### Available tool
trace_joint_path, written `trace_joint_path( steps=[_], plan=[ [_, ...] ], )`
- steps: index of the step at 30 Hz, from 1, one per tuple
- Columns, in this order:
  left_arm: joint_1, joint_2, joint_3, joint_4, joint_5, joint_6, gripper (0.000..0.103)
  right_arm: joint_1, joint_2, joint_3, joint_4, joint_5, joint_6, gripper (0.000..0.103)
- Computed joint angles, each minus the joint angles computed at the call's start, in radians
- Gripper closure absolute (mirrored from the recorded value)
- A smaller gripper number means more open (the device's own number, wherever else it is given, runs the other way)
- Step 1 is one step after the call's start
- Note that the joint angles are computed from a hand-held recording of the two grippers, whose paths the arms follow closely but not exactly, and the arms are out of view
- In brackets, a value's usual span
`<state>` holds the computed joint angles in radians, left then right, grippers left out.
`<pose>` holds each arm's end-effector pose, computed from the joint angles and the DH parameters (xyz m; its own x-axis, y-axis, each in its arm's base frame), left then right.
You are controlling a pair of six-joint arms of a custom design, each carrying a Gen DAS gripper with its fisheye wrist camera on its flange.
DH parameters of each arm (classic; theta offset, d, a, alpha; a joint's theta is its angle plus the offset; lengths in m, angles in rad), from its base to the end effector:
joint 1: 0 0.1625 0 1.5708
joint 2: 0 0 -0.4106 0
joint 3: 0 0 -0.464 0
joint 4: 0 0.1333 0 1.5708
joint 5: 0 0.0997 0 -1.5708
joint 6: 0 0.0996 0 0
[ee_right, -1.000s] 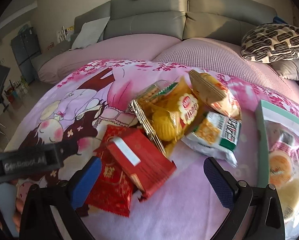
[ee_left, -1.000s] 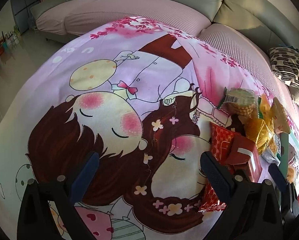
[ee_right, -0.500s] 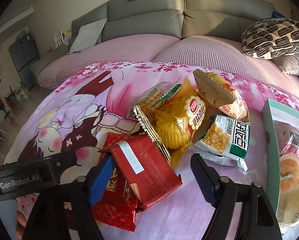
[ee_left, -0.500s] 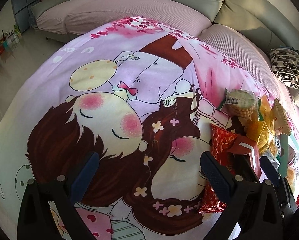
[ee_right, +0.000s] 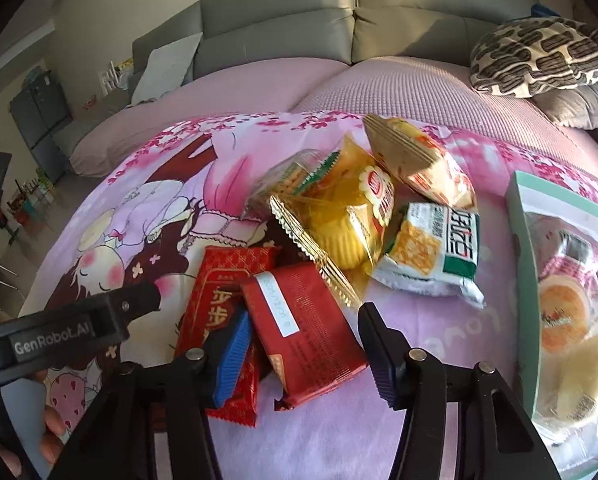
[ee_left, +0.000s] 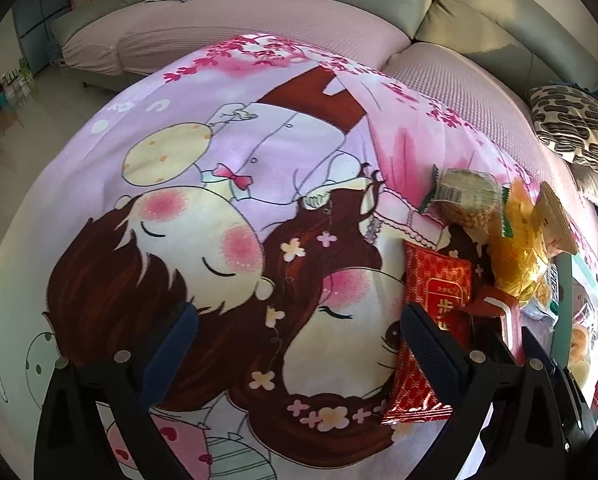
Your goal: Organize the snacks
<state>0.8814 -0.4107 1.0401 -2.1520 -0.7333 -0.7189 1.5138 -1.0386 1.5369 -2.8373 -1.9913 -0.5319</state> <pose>-0.3794 -0.7861 -0.0181 -0.7899 -0.1664 -0.5902 0.1530 0.8786 -0.4525 0.0497 -0.7549 0.2984 -0.7923 -0.0753 0.6054 -0.4187 0.7888 -0.4500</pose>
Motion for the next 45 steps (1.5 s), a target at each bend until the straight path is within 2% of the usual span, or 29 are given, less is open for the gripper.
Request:
trace_joint_path(
  steps=[16,18,24,29,45],
  plan=[
    [-0.016,0.084,-0.101,0.003,-0.068,0.128,0.002,-0.018,-0.072,0.057,-0.005,-0.119,0.033,0.052],
    [-0.017,0.096,-0.118,0.013,-0.079,0.136,0.002,-0.023,-0.082,0.062,0.002,-0.12,0.038,0.055],
    [-0.018,0.145,-0.188,0.081,-0.08,0.146,0.002,-0.025,-0.093,0.067,0.008,-0.121,0.029,0.055],
    [-0.023,0.187,-0.246,0.149,-0.037,0.153,0.002,-0.024,-0.096,0.069,0.013,-0.124,0.025,0.055],
    [-0.013,0.105,-0.132,0.139,0.021,0.064,0.002,-0.023,-0.091,0.063,0.022,-0.132,0.002,0.055]
  ],
)
